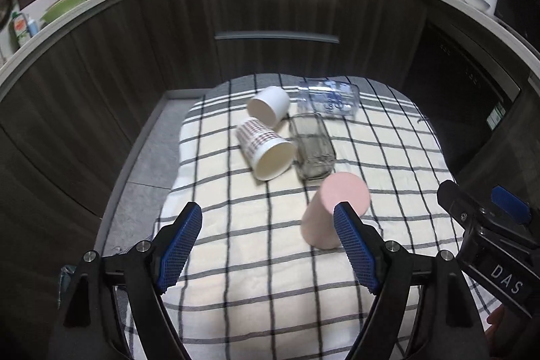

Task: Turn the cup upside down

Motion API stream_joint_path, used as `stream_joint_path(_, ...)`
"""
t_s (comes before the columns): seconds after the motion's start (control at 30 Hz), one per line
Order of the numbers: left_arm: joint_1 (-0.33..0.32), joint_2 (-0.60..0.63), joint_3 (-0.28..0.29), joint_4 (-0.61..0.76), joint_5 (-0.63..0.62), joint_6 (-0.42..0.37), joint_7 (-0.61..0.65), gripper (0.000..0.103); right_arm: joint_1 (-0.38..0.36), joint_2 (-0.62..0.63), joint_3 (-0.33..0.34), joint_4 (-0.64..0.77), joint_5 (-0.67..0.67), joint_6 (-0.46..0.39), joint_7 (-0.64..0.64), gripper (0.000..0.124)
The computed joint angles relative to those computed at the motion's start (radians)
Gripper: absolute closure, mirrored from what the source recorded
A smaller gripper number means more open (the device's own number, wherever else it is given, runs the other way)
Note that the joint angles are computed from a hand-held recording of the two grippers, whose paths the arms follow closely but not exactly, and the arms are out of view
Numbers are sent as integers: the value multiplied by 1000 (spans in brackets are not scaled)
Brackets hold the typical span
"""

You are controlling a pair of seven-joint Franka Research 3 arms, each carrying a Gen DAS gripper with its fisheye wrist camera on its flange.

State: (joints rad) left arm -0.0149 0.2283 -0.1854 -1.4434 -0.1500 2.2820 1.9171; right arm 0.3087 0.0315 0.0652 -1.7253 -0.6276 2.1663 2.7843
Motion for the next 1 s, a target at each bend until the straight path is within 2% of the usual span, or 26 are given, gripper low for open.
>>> stream_joint_path(0.17,20,-36,13,-56,-21,30,-7,21,19,8,9,14,-33,-4,7,32)
stream_joint_path(0.37,31,-92,24,-150,-39,123,10,20,38,1,17,2,-82,1,24,32)
stream_joint_path(0.47,33,-121,32,-190,-47,154,17,14,43,-8,22,-11,-97,7,36,32)
stream_joint_path(0.53,33,-138,37,-216,-51,170,21,14,45,-14,25,-20,-106,8,41,32)
stream_joint_path(1.0,21,-180,56,-269,-57,198,41,14,41,-40,44,-56,-139,16,70,32)
